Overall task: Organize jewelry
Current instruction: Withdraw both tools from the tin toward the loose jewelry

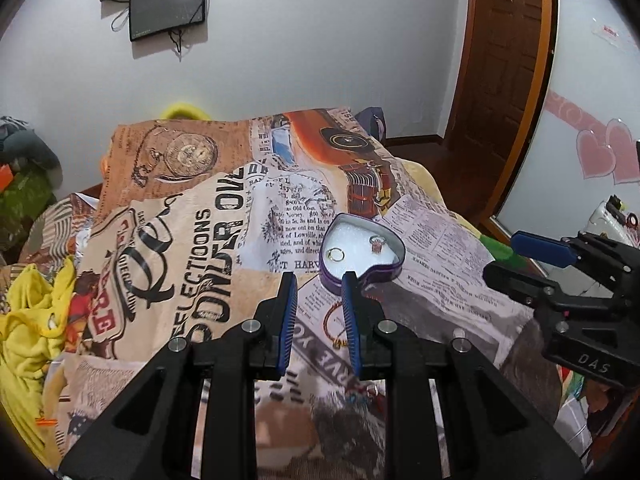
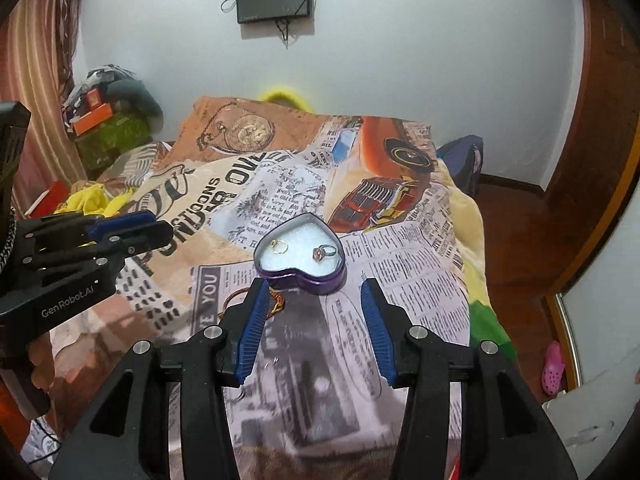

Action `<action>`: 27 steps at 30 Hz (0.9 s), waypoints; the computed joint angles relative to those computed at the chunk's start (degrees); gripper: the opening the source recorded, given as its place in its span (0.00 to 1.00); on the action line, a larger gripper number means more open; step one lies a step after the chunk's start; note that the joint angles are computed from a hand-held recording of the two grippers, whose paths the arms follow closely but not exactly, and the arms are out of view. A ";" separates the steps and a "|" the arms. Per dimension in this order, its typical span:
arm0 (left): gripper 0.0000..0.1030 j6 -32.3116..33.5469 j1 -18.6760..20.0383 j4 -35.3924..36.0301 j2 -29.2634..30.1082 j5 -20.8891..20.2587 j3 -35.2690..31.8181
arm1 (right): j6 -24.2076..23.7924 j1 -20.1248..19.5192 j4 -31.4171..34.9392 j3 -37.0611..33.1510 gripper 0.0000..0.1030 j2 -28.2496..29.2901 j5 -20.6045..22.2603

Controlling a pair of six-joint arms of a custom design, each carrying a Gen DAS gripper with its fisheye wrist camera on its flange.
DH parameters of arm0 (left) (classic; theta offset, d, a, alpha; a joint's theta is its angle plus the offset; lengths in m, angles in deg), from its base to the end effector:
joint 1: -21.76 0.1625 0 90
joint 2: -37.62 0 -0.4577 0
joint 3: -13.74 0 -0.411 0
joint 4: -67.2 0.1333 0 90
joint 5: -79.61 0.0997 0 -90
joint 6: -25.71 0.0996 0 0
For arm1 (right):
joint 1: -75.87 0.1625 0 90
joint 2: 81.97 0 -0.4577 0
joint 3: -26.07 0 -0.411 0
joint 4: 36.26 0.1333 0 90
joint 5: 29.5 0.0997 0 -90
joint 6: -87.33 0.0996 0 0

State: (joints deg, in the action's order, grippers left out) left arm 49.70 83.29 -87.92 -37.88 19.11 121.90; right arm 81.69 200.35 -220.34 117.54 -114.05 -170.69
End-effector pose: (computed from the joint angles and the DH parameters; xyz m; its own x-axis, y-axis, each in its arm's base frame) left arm -0.1216 -0.6067 0.3642 -0.6506 0.4684 -0.5978 0.7298 0.6034 -0.3214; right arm 0.4505 -0.5575 0.0573 -0.7182 -0.0559 0.6935 -0.5387 0.6756 -0.5034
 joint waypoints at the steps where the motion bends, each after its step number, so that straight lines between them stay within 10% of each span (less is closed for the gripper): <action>1: 0.21 0.05 -0.24 0.25 -0.72 0.31 0.65 | 0.30 0.17 -0.28 0.32 0.43 -0.09 0.05; 27: 0.21 -3.89 2.37 12.20 -4.17 2.32 6.08 | 10.23 -0.25 8.08 5.20 0.43 1.13 3.77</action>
